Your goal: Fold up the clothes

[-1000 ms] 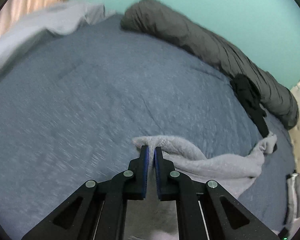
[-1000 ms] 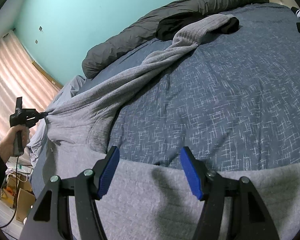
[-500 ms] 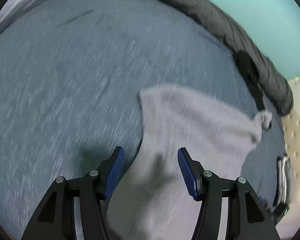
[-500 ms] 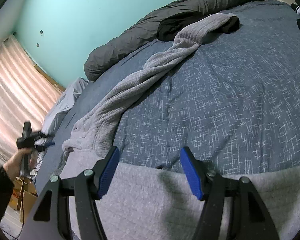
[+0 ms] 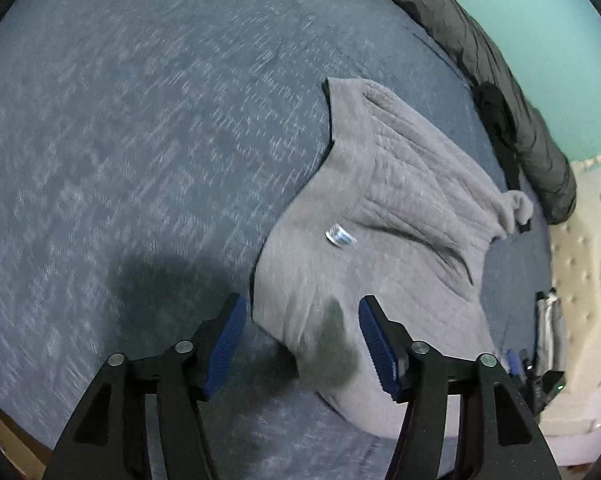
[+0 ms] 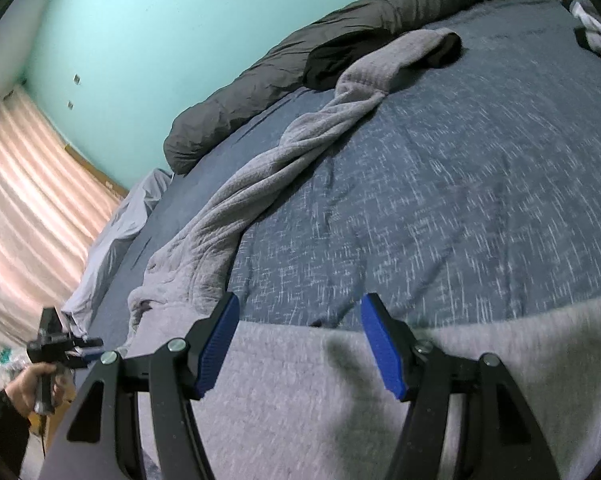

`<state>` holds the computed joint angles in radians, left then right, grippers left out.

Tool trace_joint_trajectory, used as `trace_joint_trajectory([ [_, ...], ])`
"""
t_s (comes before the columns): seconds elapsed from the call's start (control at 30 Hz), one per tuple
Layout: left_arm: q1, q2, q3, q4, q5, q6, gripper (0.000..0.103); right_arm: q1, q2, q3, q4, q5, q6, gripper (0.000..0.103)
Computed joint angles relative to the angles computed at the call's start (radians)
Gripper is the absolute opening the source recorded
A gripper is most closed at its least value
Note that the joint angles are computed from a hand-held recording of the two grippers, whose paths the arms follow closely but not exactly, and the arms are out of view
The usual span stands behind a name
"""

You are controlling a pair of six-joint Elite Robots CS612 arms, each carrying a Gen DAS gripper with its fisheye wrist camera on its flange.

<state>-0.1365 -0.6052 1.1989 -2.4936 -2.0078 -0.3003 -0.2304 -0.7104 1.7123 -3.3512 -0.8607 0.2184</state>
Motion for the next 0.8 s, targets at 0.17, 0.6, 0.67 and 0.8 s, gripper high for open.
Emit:
trace_joint_trajectory([
  [0.17, 0.001, 0.005, 0.020, 0.040, -0.066, -0.027, 0.066, -0.009, -0.002, 0.015, -0.031, 0.022, 0.044, 0.064],
  [0.6, -0.034, -0.035, 0.062, -0.084, 0.095, 0.019, 0.015, -0.016, -0.008, 0.033, -0.066, 0.023, 0.059, 0.064],
  [0.67, -0.028, -0.045, 0.061, -0.102, 0.098, 0.018, 0.015, -0.017, -0.006, 0.033, -0.069, 0.024, 0.065, 0.064],
  [0.8, -0.014, -0.045, 0.049, -0.098, 0.073, -0.004, 0.015, -0.017, -0.005, 0.032, -0.073, 0.031, 0.064, 0.064],
])
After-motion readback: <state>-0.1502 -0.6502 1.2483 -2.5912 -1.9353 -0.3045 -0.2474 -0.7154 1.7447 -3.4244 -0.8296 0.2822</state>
